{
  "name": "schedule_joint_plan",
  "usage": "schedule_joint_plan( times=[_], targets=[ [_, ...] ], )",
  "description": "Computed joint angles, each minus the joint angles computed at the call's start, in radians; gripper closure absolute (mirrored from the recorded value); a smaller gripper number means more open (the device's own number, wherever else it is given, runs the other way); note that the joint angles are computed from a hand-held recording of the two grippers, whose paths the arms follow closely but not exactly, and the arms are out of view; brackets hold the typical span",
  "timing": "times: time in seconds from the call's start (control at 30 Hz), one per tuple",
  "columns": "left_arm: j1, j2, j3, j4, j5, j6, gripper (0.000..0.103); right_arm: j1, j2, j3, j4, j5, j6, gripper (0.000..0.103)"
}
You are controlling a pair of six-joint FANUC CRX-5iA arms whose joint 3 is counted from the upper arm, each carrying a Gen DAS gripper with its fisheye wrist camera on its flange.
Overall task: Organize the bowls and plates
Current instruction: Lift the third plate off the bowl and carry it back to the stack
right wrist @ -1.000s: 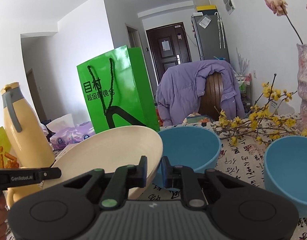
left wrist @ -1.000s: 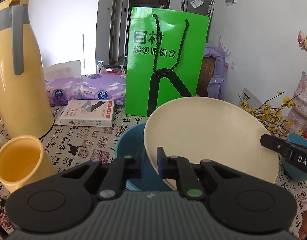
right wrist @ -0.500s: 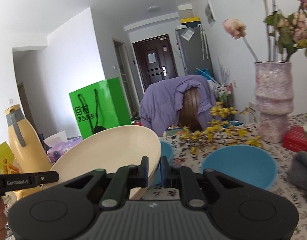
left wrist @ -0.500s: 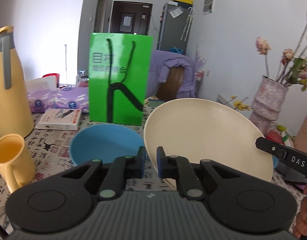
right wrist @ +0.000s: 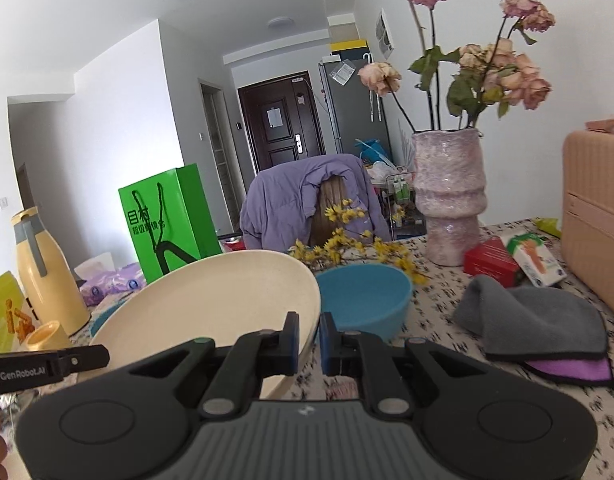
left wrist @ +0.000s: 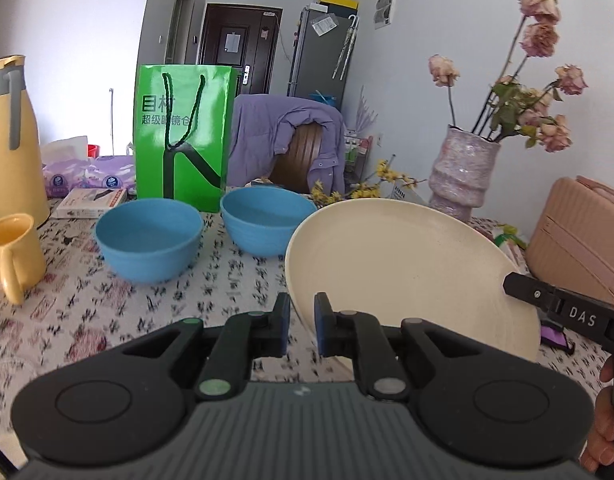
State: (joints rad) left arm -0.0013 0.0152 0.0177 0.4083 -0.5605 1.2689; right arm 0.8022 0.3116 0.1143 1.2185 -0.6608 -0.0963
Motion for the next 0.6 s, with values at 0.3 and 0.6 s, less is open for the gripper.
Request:
schedule_joint_plan(
  times=[0.3, 0.6],
  targets=[
    [-0.023, -0.180, -0.200, 0.000, 0.017, 0.026, 0.091, 0.078, -0.177, -0.243, -0.005, -0.036, -0.071, 0.093],
    [-0.014, -0.327, -0.368, 0.084, 0.004, -0.055, 0.090, 0.177, -0.293, -0.394, -0.016, -0.108, -0.158, 0.093]
  ],
)
